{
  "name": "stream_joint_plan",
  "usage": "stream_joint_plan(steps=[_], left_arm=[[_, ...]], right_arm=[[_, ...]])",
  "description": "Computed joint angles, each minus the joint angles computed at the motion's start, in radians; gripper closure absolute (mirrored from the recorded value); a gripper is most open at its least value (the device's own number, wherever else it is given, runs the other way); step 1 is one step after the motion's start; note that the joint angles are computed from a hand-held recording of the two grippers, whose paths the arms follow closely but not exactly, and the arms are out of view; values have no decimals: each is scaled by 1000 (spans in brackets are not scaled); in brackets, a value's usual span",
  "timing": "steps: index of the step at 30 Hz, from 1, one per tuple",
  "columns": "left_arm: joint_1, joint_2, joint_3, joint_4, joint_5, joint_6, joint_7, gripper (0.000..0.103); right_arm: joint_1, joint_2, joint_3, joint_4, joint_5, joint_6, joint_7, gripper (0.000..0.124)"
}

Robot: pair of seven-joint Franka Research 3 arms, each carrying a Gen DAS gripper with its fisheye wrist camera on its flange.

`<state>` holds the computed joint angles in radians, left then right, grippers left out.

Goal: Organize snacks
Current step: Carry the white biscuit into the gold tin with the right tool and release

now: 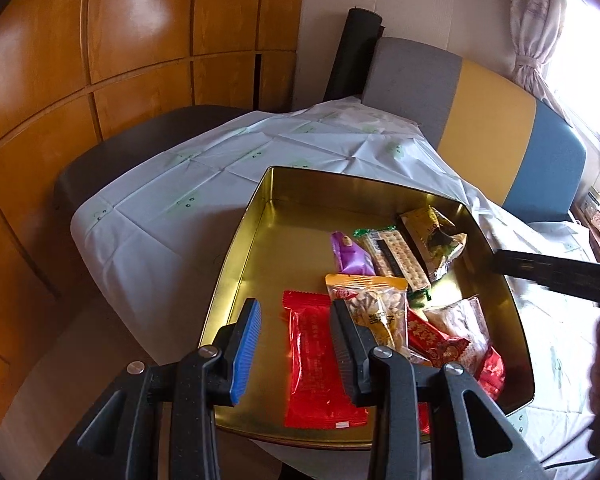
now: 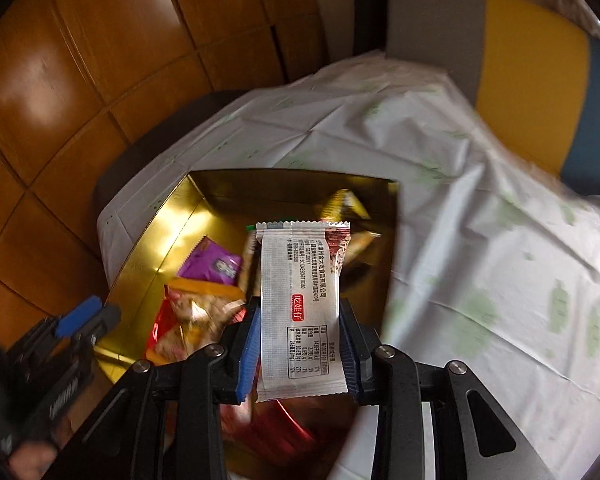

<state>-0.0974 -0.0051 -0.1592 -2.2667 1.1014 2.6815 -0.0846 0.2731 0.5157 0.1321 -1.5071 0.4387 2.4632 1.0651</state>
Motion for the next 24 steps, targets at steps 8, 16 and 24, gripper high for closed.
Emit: stream_joint_plan(steps=[8,16,24], left_arm=[[2,14,6,1,-5,12,6,67],[-5,21,7,9,3,0,-3,66],[-17,10,-2,14,17,-30,-6,63]], right_arm=[[59,109,-23,101,-115,-46,82,82],[19,14,7,-53,-53,62,6,82],[18,-40,5,-143,-18,115,-8,82]])
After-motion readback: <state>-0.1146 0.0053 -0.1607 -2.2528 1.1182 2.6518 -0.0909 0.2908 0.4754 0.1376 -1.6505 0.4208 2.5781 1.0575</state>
